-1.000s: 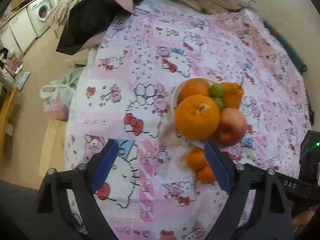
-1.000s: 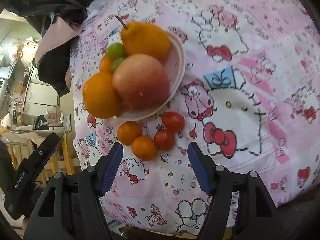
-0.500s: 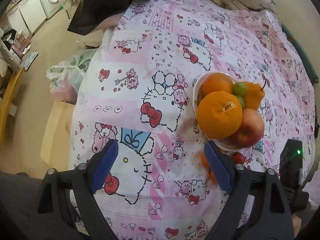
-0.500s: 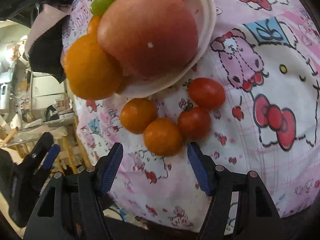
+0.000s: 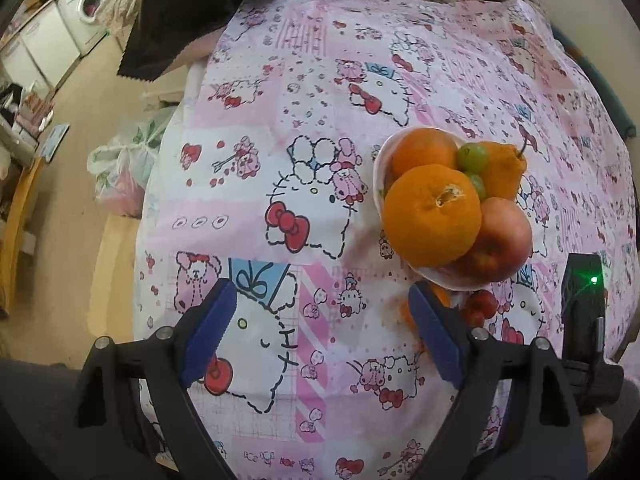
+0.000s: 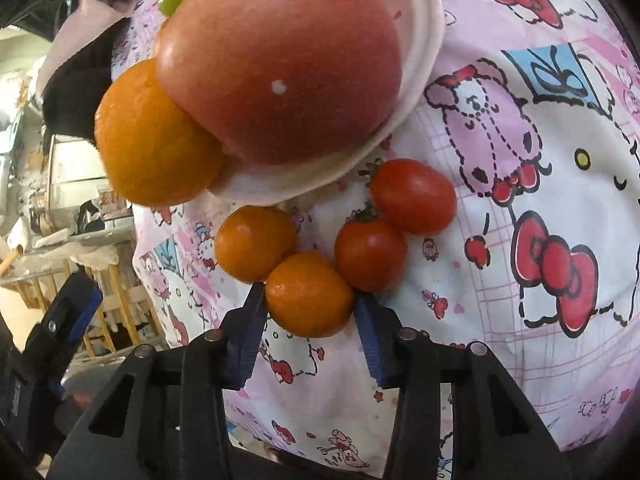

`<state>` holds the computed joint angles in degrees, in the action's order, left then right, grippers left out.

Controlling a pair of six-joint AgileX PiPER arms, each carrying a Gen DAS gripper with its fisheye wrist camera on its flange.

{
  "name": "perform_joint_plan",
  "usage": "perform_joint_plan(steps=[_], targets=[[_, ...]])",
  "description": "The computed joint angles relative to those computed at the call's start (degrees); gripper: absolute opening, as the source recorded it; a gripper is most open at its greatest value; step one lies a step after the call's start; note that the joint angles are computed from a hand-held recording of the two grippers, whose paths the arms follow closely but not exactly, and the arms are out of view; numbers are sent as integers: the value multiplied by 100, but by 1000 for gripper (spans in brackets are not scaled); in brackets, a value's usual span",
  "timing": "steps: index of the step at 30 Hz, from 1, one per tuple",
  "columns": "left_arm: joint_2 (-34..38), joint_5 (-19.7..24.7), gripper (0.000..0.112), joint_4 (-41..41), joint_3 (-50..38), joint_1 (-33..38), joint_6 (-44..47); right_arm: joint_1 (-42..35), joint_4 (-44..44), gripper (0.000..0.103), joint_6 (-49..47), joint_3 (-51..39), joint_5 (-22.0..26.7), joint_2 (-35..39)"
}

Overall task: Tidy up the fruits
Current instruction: 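Grasp a small orange with the left tool while the right tool grasps another, then carry the small oranges to the plate and open the right tool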

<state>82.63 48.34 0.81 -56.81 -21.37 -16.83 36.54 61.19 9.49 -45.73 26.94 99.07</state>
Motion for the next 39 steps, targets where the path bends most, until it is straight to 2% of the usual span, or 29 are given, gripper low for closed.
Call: perform_joint_plan(steps=[4, 6, 9, 13, 17, 19, 21, 24, 26, 28, 29, 34, 39], targets=[[104, 28, 86, -116, -22, 1, 132, 101, 91, 45, -72, 279, -9, -443], [186, 117, 86, -279, -26, 16, 248, 164, -119, 45, 251, 482, -112, -840], [282, 164, 86, -381, 25, -110, 387, 189, -993, 45, 1346, 839, -363, -1547], [647, 179, 85, -573, -32, -438, 669, -9, -2231, 45, 2802, 1213, -463, -2317], [1134, -18, 85, -611, -204, -885, 788, -233, -2934, 45, 3633, 1420, -453, -2819], [1506, 146, 85, -596, -463, -1127, 909, -305, -2933, 45, 3620, 1435, -473, -2895], [1637, 80, 84, -609, -525, -1240, 939, -382, -2890, 45, 3509, 1464, -421, -2990], [1805, 11, 77, -494, -614, -1400, 951, -493, -2804, 45, 3434, 1466, -314, -3070], [1904, -7, 69, -383, -651, -1473, 922, -365, -2921, 45, 3585, 1384, -406, -2969], [1926, -61, 44, -386, -632, -1493, 889, -269, -3170, 45, 3781, 1277, -401, -2883], [1901, -115, 38, -536, -585, -1453, 1015, -230, -3233, 45, 3847, 1249, -412, -2854], [1681, 4, 38, -595, -465, -1450, 1036, -288, -3031, 45, 3675, 1279, -439, -2742], [1150, 166, 38, -990, -172, -1250, 1156, -247, -3315, 45, 3869, 1215, -397, -2733]])
